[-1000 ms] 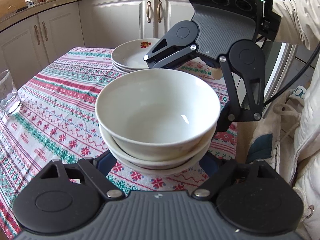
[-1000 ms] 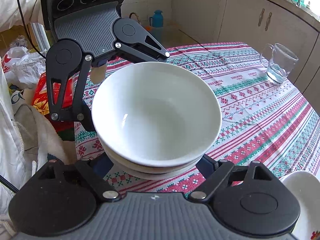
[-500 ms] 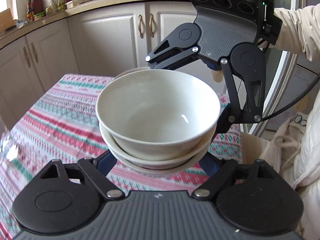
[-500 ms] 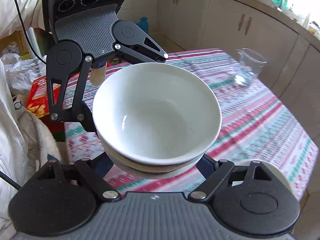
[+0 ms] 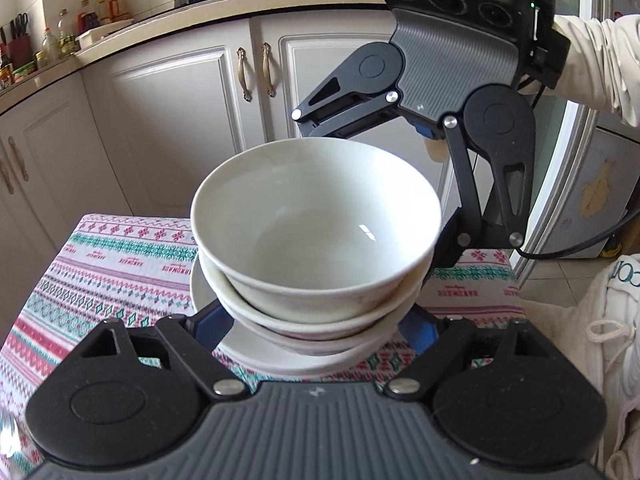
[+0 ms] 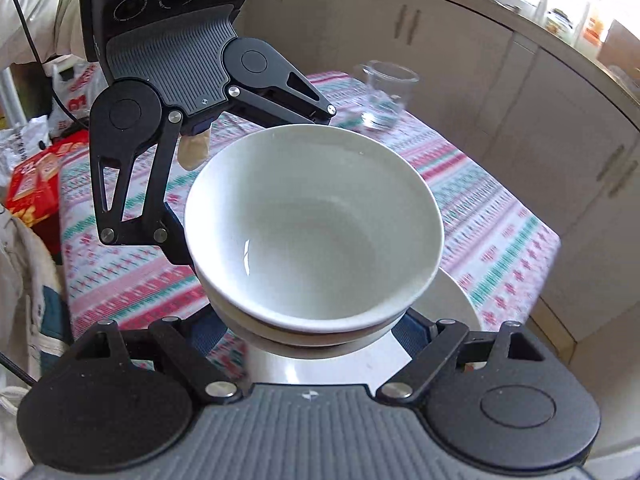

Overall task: Organize plates and bowls
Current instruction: 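Lower the bowl stack onto the plates and open both grippers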

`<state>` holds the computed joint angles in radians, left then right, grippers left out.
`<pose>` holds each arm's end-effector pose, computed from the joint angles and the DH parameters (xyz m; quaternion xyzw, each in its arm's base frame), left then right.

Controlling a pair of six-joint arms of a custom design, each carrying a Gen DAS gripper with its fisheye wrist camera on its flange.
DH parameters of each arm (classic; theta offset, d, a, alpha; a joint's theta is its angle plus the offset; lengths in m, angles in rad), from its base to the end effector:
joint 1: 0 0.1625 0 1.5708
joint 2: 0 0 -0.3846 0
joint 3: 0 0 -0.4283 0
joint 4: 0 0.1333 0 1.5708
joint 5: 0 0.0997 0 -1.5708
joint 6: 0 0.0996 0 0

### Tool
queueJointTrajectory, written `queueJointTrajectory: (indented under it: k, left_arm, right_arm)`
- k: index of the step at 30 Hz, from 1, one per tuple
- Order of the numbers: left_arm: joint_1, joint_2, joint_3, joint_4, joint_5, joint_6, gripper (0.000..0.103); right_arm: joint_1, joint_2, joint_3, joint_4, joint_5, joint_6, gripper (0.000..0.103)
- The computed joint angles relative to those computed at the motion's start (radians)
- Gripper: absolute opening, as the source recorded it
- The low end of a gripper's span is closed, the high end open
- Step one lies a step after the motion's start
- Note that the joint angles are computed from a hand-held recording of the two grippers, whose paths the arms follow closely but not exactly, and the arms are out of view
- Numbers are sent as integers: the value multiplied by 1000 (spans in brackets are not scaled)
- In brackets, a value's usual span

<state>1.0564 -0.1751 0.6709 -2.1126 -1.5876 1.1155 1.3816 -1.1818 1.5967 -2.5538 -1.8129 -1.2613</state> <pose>-0.3083 -0.8131 -0.0692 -0.7276 -0.6856 0.0245 0.0012 -0.0193 -0.6824 0.3179 0.4576 -0.8365 0.1313 0.2713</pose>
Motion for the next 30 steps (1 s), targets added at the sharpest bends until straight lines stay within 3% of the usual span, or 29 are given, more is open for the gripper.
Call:
queueJointTrajectory:
  k: [9,18,25,30]
  left_arm:
    - [3,149,-222,110,-1,2,88]
    - [4,238,-361,165,-7,-4,88]
    - [7,221,-326,137,-13,-6,88]
    - [4,149,-173,9,-3,15,91]
  right_arm:
    - [-41,26,-53,20,-9,8,91]
    - [-59,36,-73,30,-11,17,91]
    - [-68,36,-82,43,1,31,91]
    - [-73,39,-77,20,7,36,91]
